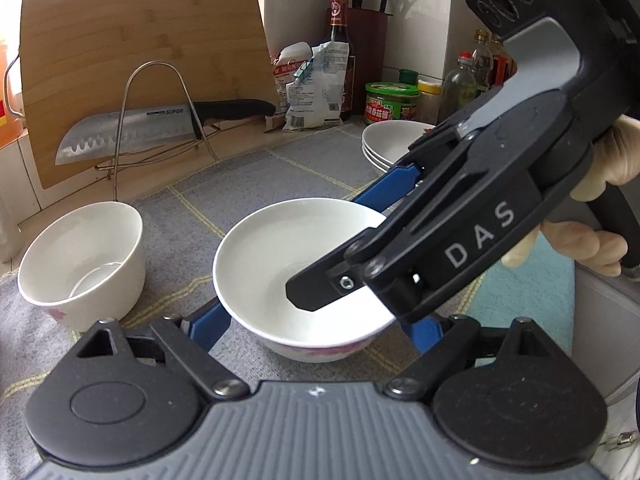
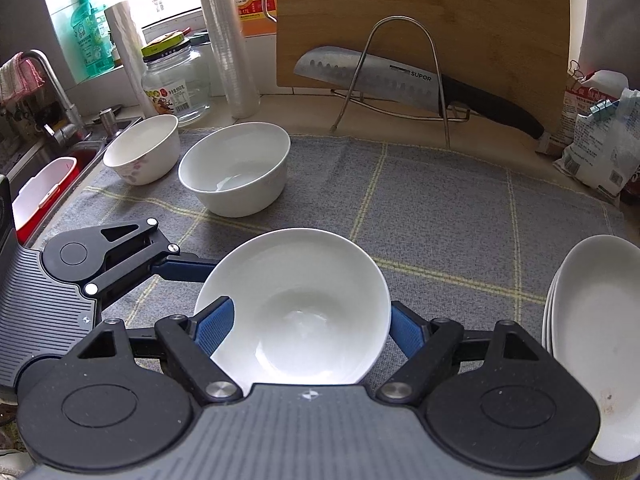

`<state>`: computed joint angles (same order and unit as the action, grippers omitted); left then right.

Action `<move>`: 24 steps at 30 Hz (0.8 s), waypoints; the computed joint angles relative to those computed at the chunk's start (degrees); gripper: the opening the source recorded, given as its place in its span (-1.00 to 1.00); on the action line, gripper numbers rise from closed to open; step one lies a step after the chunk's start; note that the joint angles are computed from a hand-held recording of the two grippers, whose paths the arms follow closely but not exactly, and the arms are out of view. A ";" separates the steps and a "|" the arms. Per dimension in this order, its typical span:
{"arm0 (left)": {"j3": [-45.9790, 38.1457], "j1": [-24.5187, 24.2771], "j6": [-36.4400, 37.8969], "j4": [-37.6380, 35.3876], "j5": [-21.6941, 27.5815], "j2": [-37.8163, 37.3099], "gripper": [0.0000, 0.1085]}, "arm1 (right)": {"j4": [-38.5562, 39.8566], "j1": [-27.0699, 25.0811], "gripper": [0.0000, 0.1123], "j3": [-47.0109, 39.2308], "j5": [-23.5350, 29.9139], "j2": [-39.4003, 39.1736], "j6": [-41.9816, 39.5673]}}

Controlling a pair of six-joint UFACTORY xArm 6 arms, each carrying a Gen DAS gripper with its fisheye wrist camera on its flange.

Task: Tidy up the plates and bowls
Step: 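Lift the bowl with the right tool and carry it toward another bowl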

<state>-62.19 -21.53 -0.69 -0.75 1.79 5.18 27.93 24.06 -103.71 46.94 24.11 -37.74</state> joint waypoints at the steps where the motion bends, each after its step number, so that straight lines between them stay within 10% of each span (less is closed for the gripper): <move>1: -0.08 -0.02 -0.18 -0.06 -0.06 0.06 0.68 | -0.08 0.00 0.55 -0.23 0.00 0.21 0.08; 9: 0.68 0.89 -5.34 5.10 -0.61 -0.38 0.88 | 1.12 -0.27 0.78 -0.49 0.54 0.35 -0.70; 24: 7.08 9.12 -51.50 46.09 4.63 -9.20 0.89 | 0.44 1.19 0.83 2.03 -4.10 -2.15 0.84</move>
<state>-55.11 -12.40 -52.18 45.34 6.42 -4.02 28.36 25.26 -101.68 42.84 21.96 -36.90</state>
